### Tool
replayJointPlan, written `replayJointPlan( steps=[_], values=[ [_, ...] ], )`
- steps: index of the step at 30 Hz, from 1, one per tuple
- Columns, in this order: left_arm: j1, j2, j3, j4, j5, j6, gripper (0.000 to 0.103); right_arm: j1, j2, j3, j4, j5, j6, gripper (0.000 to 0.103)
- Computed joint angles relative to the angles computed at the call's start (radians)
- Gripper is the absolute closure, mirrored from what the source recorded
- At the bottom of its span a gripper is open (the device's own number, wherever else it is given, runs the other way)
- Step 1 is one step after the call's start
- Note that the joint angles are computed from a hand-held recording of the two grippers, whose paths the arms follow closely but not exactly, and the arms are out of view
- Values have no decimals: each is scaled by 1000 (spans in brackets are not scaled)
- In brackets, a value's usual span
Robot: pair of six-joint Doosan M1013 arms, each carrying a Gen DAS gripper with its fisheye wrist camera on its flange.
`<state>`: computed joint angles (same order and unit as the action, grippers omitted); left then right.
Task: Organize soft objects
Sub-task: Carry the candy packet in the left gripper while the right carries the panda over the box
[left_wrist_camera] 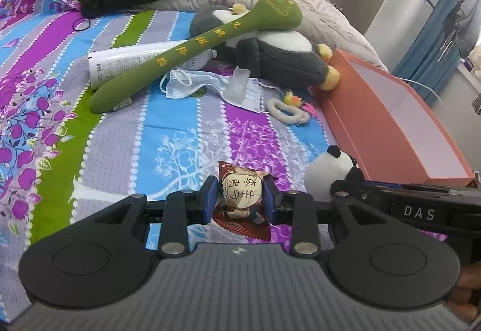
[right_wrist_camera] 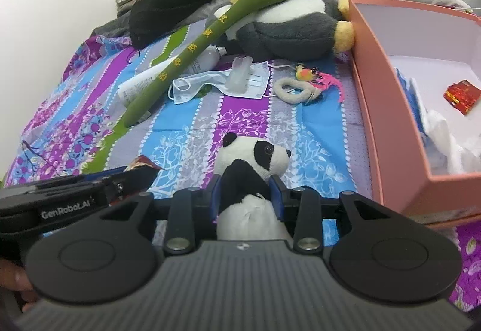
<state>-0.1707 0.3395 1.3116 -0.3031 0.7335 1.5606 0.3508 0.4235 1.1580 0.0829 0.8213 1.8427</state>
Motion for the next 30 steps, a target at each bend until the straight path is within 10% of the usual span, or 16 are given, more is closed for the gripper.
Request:
replayJointPlan(
  steps=[30],
  values=[
    [-98,51,-230,-149,-58,168,66,-59,-108,14,-232,-200,135,65]
  ],
)
